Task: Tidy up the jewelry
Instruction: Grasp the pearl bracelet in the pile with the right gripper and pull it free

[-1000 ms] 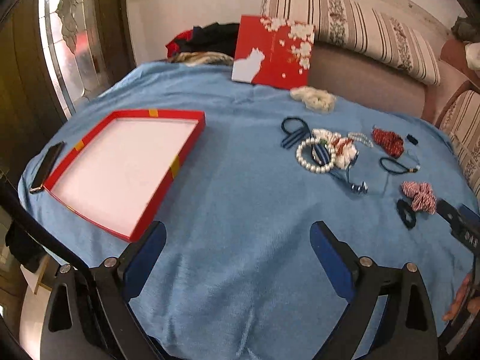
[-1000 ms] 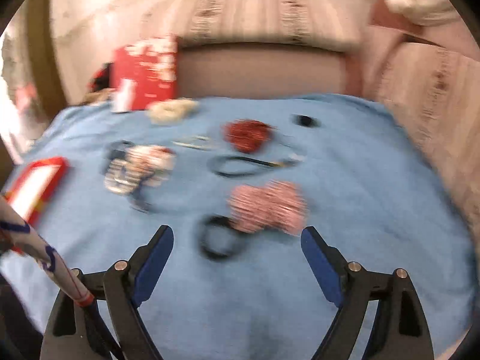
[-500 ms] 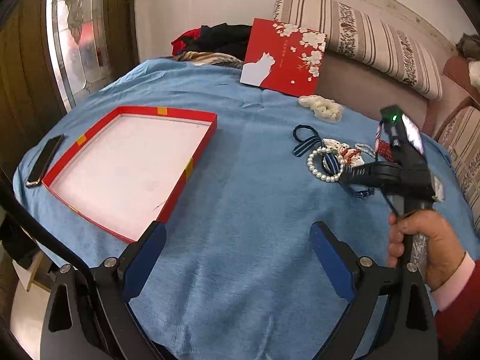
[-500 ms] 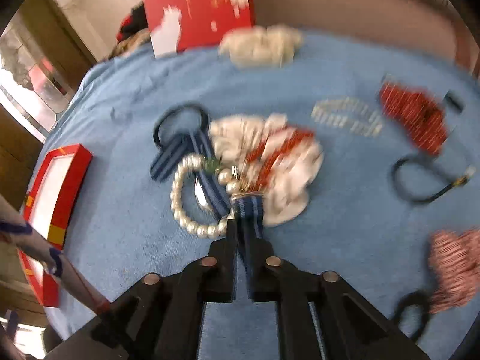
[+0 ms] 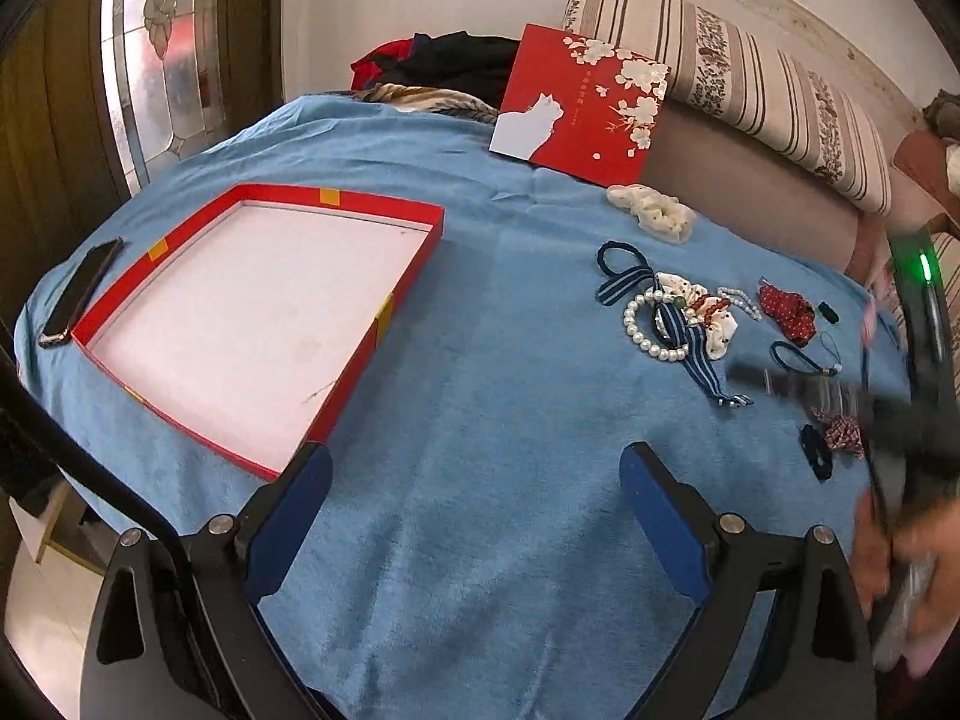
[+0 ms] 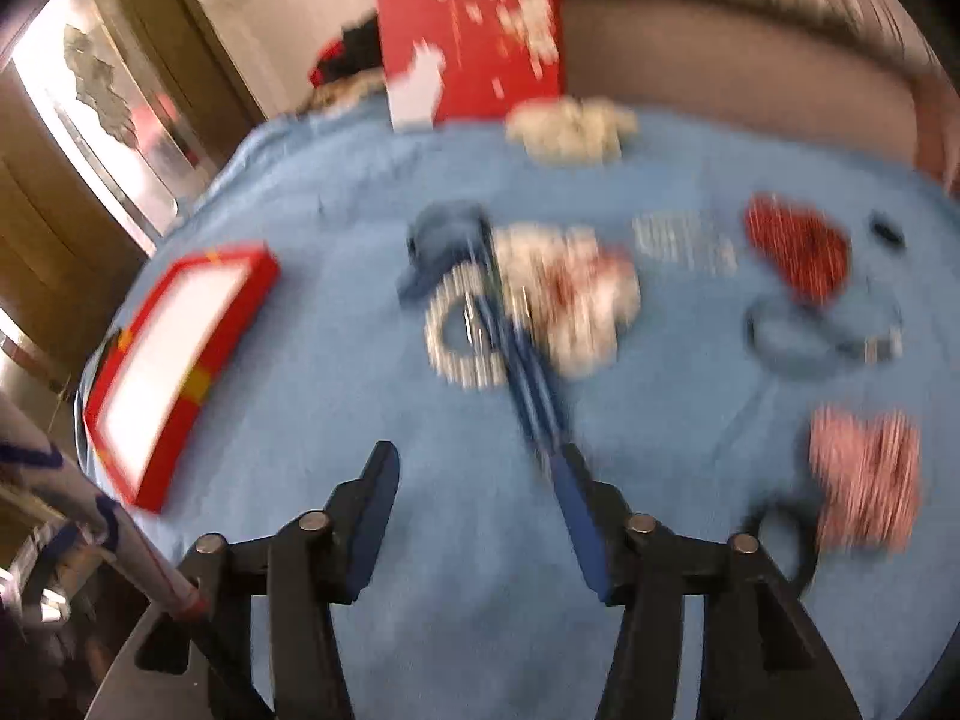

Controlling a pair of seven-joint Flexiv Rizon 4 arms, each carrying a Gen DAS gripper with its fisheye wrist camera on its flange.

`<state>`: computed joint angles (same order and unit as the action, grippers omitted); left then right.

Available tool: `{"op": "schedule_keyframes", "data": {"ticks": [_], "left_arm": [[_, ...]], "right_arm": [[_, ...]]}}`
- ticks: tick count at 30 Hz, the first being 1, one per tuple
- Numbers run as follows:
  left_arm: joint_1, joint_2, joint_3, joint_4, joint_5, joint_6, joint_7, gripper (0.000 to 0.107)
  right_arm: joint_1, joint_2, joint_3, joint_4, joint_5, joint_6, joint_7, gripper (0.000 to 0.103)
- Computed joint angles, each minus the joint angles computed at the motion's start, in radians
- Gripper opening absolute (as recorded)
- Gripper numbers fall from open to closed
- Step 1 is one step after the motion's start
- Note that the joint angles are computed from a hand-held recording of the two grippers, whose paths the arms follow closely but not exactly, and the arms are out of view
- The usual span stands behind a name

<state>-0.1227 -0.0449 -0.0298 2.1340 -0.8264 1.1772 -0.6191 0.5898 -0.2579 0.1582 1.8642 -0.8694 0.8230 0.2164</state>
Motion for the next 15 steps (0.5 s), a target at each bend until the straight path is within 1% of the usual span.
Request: {"op": "schedule_keyframes", "data": {"ticks": [2,4,5,6,7,8,9,11,12,14,15], "left_arm": [[0.000,0.002,0.001,0.001,-0.001,-0.004,0.002,0.096],[0.000,0.000,0.001,-0.001,-0.001,-0.001,0.009,0.096],[0.001,-0.003,0.001,-0.002,0.002,0.002,0.009,0.096],[0.003,-0.006,0.001,-0.004,0.005,0.004,0.008,0.096],[0.006,-0.011,0.002,-0.007,0.011,0.001,0.005,0.096],[0.010,-0.016,0.003,-0.012,0.018,-0.002,0.001,0.096],[0.014,-0.022,0.003,-0.018,0.028,-0.006,-0.006,0.096],[0.021,-0.032,0.001,-0.029,0.029,-0.010,-0.010,0.096],[0.025,-0.038,0.001,-0.034,0.032,-0.011,-0.019,0.096],[0.034,-0.047,0.000,-0.043,0.038,-0.022,-0.030,0.096],[0.039,-0.050,0.000,-0.046,0.040,-0.028,-0.034,0.096]], "right_arm": [[-0.011,-0.047,-0.022,-0.069,0.003,-0.034,-0.078,0.059],[-0.024,-0.105,-0.037,-0.140,0.043,-0.044,-0.162,0.059],[-0.025,-0.137,-0.045,-0.179,0.070,-0.065,-0.203,0.057],[-0.031,-0.159,-0.048,-0.199,0.103,-0.067,-0.233,0.051],[-0.046,-0.187,-0.040,-0.224,0.157,-0.057,-0.267,0.022],[-0.050,-0.204,-0.042,-0.232,0.208,-0.038,-0.285,0.011],[-0.045,-0.193,-0.056,-0.207,0.214,0.015,-0.267,0.011],[-0.081,-0.189,-0.031,-0.160,0.269,0.262,-0.258,0.010],[-0.076,-0.191,-0.028,-0.151,0.284,0.337,-0.276,0.010],[-0.063,-0.198,-0.007,-0.152,0.326,0.411,-0.341,0.010],[-0.069,-0.205,0.035,-0.151,0.392,0.463,-0.406,0.010]]}}
